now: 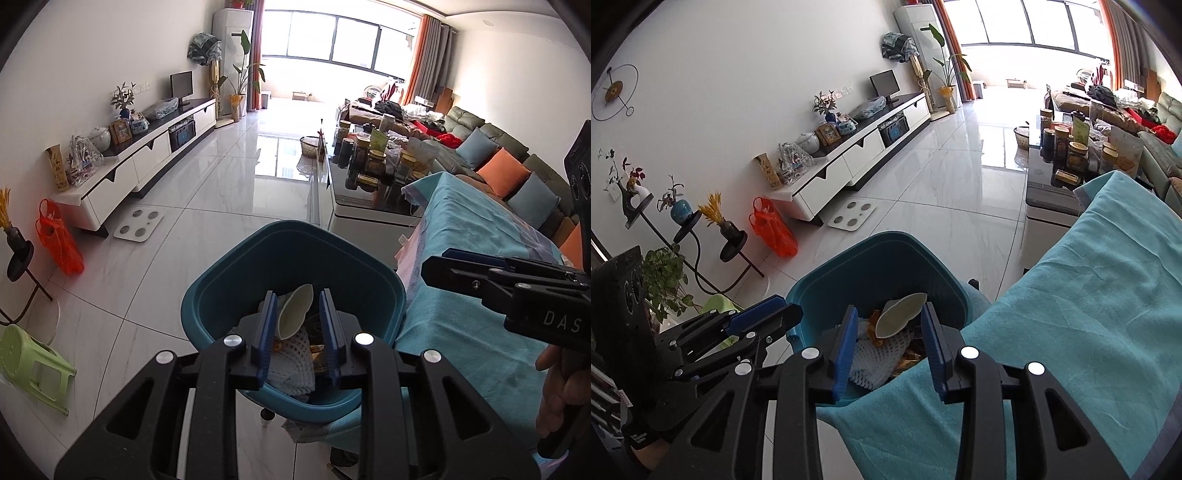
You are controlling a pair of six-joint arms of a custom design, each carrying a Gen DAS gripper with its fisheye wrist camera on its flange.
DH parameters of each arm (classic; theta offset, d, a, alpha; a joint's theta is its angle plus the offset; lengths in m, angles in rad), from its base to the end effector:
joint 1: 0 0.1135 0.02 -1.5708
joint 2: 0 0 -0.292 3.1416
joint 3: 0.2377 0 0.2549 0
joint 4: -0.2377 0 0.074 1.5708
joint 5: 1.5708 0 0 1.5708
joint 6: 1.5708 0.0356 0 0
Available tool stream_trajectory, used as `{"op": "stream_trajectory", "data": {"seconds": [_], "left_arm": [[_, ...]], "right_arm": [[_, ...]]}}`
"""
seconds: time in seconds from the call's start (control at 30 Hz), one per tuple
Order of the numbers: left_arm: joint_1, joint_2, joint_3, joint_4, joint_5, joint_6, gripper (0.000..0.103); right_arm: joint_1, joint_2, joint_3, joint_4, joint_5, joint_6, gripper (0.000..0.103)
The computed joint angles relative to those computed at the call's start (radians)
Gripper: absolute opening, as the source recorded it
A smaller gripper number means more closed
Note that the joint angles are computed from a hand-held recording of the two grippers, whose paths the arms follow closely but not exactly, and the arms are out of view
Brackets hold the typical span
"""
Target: Collect trash
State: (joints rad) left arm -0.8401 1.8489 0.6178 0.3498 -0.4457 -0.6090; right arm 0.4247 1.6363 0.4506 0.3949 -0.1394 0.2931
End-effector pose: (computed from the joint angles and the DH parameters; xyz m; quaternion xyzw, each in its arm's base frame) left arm 0.2162 -0.2182 0.0988 0.0316 0.9204 -0.0627 0.3847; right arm 0.2391 0.1135 0.1202 -0.0871 0.9189 0.1935 0.3325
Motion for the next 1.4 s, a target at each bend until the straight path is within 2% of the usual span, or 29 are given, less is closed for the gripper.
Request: {"op": "stream_trajectory", "data": {"seconds": [0.23,0.33,0.43,0.47,0.5,0.53,0.6,0.9,1.0,1.17,1.33,1.4], "left_arm": [[-0.025,-0.015,0.027,-0.051,-0.029,-0.002,0.029],[-0.033,-0.013,0.032,-0.059,-0.042,-0.003,0.035],[-0.045,-0.02,0.041,-0.08,-0.065,-0.007,0.048],[-0.049,-0.021,0.046,-0.089,-0.074,-0.01,0.058],[-0.054,-0.025,0.051,-0.099,-0.084,-0.011,0.064],[-0.057,-0.027,0.054,-0.104,-0.092,-0.009,0.066],[-0.066,-0.034,0.062,-0.117,-0.108,-0.005,0.077],[-0.138,-0.021,0.171,-0.191,-0.175,0.014,0.095],[-0.171,-0.007,0.216,-0.214,-0.188,0.021,0.097],[-0.225,0.018,0.293,-0.233,-0.188,0.037,0.097],[-0.29,0.045,0.367,-0.238,-0.19,0.058,0.097],[-0.321,0.058,0.394,-0.23,-0.19,0.067,0.097]], "right_arm": [[-0.017,-0.037,-0.027,0.012,-0.014,-0.007,0.041],[-0.016,-0.057,-0.036,0.015,-0.013,-0.006,0.051],[-0.021,-0.076,-0.055,0.03,-0.009,0.0,0.061],[-0.025,-0.083,-0.062,0.036,-0.007,0.001,0.064],[-0.029,-0.095,-0.071,0.04,-0.005,0.003,0.067],[-0.033,-0.104,-0.079,0.045,-0.006,0.003,0.069],[-0.041,-0.13,-0.095,0.048,0.005,0.004,0.078],[-0.171,-0.335,-0.212,0.012,0.005,-0.029,0.09],[-0.237,-0.425,-0.247,-0.031,-0.005,-0.048,0.093],[-0.428,-0.674,-0.311,-0.19,-0.066,-0.118,0.096],[-0.752,-0.942,-0.332,-0.435,-0.252,-0.255,0.096],[-0.94,-1.031,-0.328,-0.551,-0.366,-0.354,0.096]]}}
